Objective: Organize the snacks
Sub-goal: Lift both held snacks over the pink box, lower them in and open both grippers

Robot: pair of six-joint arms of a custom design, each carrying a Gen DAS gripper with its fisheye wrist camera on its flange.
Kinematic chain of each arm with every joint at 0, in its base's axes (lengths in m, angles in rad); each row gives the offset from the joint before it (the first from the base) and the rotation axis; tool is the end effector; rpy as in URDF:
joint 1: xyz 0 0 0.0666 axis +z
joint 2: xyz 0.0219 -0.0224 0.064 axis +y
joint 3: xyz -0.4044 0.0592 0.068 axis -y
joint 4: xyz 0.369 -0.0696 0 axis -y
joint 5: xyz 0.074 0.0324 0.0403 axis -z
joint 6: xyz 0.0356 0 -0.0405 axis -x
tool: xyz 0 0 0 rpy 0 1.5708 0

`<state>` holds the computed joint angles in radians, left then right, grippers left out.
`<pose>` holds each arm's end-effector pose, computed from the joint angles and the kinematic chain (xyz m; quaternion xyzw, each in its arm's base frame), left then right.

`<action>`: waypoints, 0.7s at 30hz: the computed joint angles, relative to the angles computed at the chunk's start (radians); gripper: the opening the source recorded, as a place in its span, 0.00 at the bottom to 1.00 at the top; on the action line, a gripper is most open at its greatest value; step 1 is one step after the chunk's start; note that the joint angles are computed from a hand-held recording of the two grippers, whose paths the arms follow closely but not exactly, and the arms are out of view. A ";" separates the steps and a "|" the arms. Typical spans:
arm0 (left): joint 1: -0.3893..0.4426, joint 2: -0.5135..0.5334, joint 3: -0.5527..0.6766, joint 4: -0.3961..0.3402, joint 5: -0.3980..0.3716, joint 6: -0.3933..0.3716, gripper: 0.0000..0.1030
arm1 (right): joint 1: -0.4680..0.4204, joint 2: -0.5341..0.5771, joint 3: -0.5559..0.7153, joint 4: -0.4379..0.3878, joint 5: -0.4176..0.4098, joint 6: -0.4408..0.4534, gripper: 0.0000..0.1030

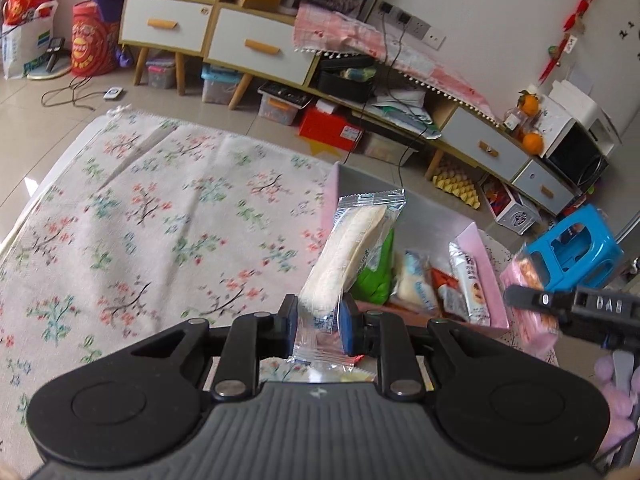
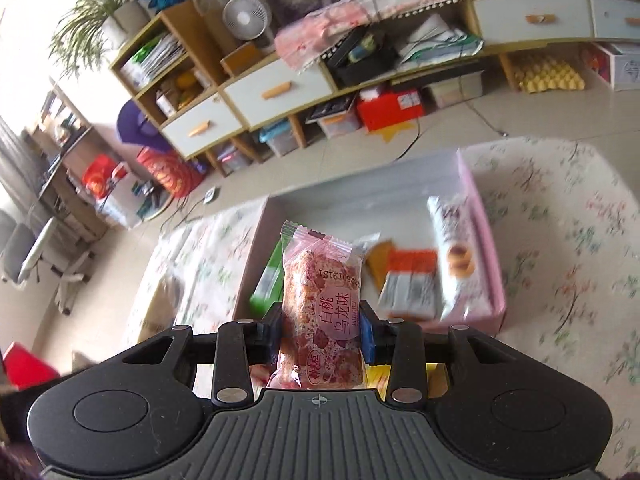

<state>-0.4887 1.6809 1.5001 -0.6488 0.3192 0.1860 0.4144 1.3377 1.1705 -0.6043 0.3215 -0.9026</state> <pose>0.4974 -0.2776 0.3791 0.1957 0.9011 -0.2581 0.2884 0.4034 0.1647 0.4031 0.2802 0.8673 0.1184 0.3940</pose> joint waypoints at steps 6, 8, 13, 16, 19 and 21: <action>-0.032 0.060 0.079 -0.030 -0.011 -0.027 0.19 | -0.073 0.002 -0.009 0.078 -0.018 0.003 0.35; -0.047 0.088 0.115 -0.041 -0.018 -0.039 0.19 | -0.096 0.006 -0.020 0.115 -0.028 0.001 0.35; -0.085 0.167 0.206 -0.048 0.005 -0.060 0.19 | -0.141 0.024 -0.061 0.170 -0.072 -0.023 0.35; -0.106 0.225 0.267 -0.065 0.025 -0.044 0.19 | -0.164 0.045 -0.059 0.176 -0.099 -0.029 0.35; -0.123 0.283 0.334 -0.096 0.035 -0.017 0.19 | -0.186 0.054 -0.060 0.186 -0.103 -0.022 0.36; -0.131 0.312 0.371 -0.108 0.032 0.000 0.19 | -0.201 0.062 -0.064 0.195 -0.108 -0.025 0.36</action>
